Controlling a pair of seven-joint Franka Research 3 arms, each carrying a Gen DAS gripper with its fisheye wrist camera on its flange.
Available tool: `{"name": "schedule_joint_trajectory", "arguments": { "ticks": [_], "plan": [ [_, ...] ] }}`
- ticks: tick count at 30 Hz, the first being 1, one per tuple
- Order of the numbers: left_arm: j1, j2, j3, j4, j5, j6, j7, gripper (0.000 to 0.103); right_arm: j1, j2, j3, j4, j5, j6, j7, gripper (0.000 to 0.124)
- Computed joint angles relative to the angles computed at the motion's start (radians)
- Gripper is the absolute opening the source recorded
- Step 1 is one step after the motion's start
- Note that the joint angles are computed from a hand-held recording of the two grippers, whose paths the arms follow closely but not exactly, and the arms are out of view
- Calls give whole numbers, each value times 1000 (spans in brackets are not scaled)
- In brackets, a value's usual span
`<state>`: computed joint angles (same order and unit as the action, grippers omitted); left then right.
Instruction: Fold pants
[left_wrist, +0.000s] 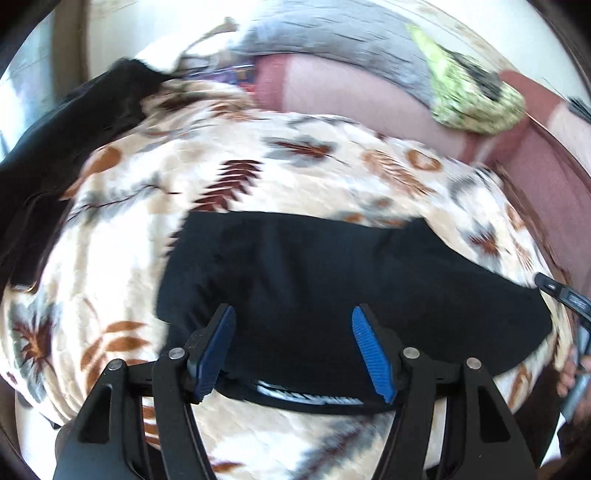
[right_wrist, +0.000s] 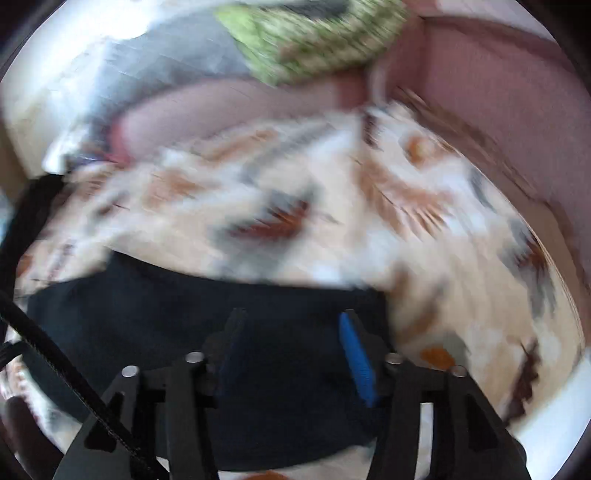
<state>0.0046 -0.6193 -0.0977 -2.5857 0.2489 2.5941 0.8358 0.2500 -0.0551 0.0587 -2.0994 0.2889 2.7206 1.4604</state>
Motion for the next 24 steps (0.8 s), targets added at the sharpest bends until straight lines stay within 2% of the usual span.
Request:
{"name": "schedule_joint_trajectory", "arguments": {
  "ticks": [1, 3, 6, 8, 10, 13, 15, 16, 18, 19, 21, 24],
  "plan": [
    [16, 5, 0, 3, -3, -17, -21, 65, 22, 13, -6, 35, 150, -32, -130, 60],
    [37, 14, -3, 5, -3, -50, -58, 65, 41, 73, -9, 152, 457, -189, -370, 60],
    [44, 10, 11, -23, -12, -70, -85, 65, 25, 206, 27, 331, 652, -380, -455, 60],
    [24, 1, 48, -59, -47, -46, -66, 65, 31, 308, 60, 456, 657, -433, -428, 60],
    [24, -22, 52, -86, -54, -9, -57, 66, 37, 419, 86, 592, 622, -494, -380, 60],
    [26, -15, 49, -85, -56, -4, -36, 67, 50, 600, 106, 804, 542, -595, -231, 60],
    [32, -13, 39, -89, -47, 6, -33, 71, 92, 691, 78, 916, 420, -584, -102, 56],
    [37, -13, 30, -89, -36, 5, -32, 72, 99, 724, 76, 953, 390, -560, -78, 55],
    [43, -9, 17, -86, -15, -1, -25, 72, 123, 737, 53, 985, 300, -523, -15, 57],
    [39, -12, 20, -87, -13, -3, -18, 72, 127, 728, 47, 979, 272, -495, 7, 58],
    [21, -26, 42, -86, -33, -13, 6, 72, 80, 687, 102, 930, 287, -441, -15, 59],
    [-13, -85, 94, -106, -95, 26, 50, 72, 41, 546, 113, 758, 335, -369, -95, 64]
  ]
}}
